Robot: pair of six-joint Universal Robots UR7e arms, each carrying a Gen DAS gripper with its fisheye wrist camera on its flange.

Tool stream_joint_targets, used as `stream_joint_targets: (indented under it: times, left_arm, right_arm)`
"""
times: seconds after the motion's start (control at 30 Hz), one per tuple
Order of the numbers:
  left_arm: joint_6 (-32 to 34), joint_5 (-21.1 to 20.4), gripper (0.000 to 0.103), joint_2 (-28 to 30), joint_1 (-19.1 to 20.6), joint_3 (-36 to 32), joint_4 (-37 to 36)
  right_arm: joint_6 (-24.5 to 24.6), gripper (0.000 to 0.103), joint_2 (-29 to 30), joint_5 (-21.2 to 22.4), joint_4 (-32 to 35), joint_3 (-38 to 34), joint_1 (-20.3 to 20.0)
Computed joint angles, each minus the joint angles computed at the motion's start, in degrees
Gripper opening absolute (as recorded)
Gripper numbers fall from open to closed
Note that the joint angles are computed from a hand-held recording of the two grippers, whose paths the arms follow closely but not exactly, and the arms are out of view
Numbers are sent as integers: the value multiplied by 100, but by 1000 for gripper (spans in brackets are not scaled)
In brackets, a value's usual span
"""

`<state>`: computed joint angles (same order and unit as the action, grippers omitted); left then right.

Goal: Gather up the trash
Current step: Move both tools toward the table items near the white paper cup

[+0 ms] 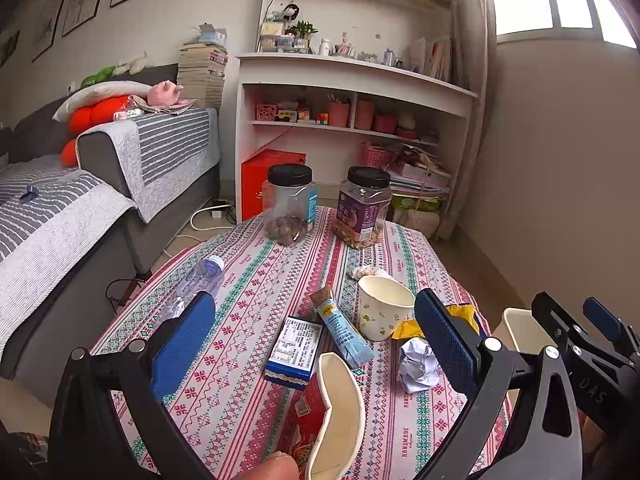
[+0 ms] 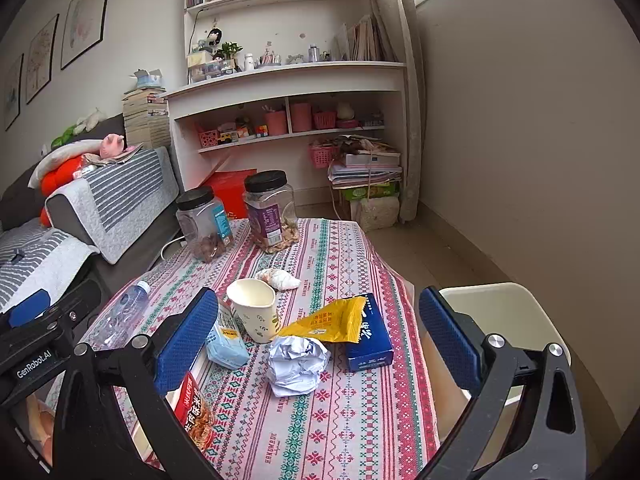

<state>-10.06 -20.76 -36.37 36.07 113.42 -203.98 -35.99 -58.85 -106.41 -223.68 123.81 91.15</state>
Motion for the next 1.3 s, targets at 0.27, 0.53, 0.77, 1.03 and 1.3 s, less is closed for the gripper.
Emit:
stream_joint_targets:
  times: [0.27,0.53,0.77,1.03,1.3]
  left_arm:
    - [-89,125,97,-61,19,72,-2]
    - [-270,197,97,-155,37,153,115]
    - [-360,212,97,-188,51,163,204]
    - [-457,220,97,-214,66,168,317]
    - [-485,230,97,-206,73,176,335]
  right_arm:
    - [7,96,97,24,7,-47,69]
    - [-2,96,154,53,30,-72,103]
    - [-2,96,184,37,39,-92,125]
    - [-9,96,187,26,27,-93,131]
    - [-8,96,180,23,44,-95,131]
